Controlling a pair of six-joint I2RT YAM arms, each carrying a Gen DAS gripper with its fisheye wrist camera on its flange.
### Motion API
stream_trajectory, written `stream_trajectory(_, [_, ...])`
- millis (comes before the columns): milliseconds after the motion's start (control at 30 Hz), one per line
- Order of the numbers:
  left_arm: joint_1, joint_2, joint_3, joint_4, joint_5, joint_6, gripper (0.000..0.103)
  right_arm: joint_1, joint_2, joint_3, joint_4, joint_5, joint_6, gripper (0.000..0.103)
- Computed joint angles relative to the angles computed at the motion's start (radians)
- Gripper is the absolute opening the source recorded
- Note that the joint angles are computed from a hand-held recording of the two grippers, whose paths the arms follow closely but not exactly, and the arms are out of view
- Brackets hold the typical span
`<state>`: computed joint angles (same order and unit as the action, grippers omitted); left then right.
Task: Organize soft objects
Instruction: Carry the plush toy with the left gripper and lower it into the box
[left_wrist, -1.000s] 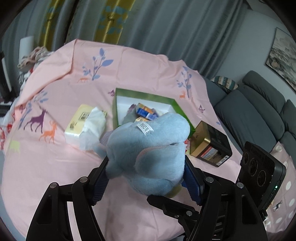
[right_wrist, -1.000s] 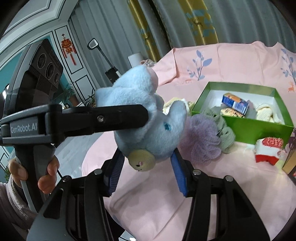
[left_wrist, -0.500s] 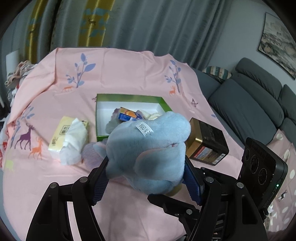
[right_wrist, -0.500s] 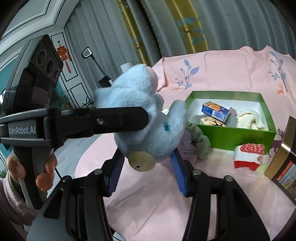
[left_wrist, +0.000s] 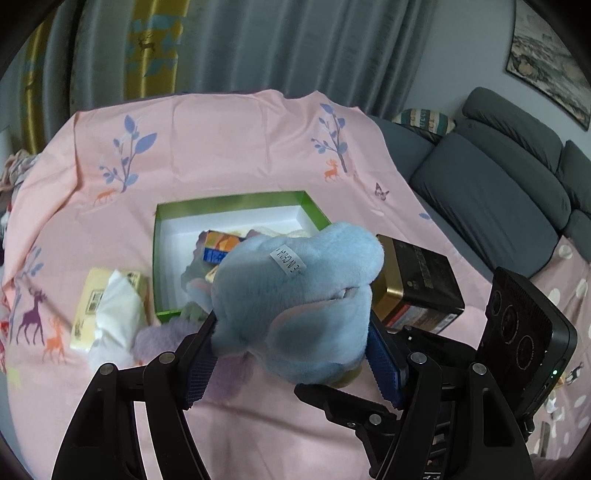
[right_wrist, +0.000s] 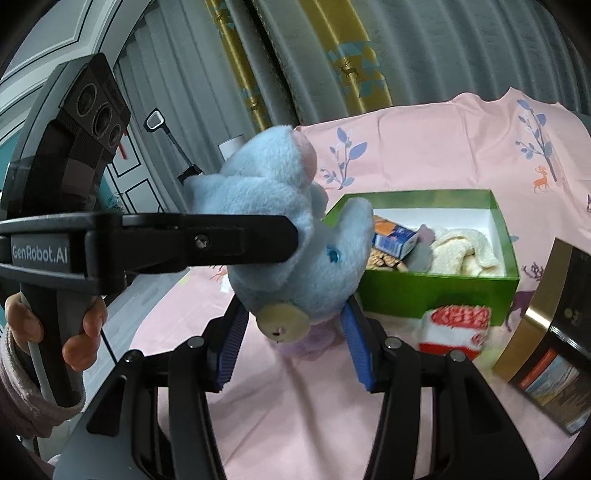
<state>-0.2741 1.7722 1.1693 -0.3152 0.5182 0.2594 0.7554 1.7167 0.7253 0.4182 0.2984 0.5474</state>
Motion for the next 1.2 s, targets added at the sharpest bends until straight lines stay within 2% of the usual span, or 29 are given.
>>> stream_trajectory(367, [-0.052, 0.132, 0.173, -0.042, -0.039, -0.018, 0.073, -0.112, 0.035, 0.040, 0.001, -0.061, -0.071, 0.050])
stream_trajectory(733, [-0.080, 0.346, 0.504, -0.164, -0.091, -0.026, 0.073, -0.236, 0.139, 0.219, -0.093, -0.113, -0.176, 0.050])
stream_trajectory(1200, [-0.115, 0.664, 0.903, -0.324, -0.156, -0.036, 0.073, -0.324, 0.286, 0.324, -0.108, -0.166, -0.123, 0.050])
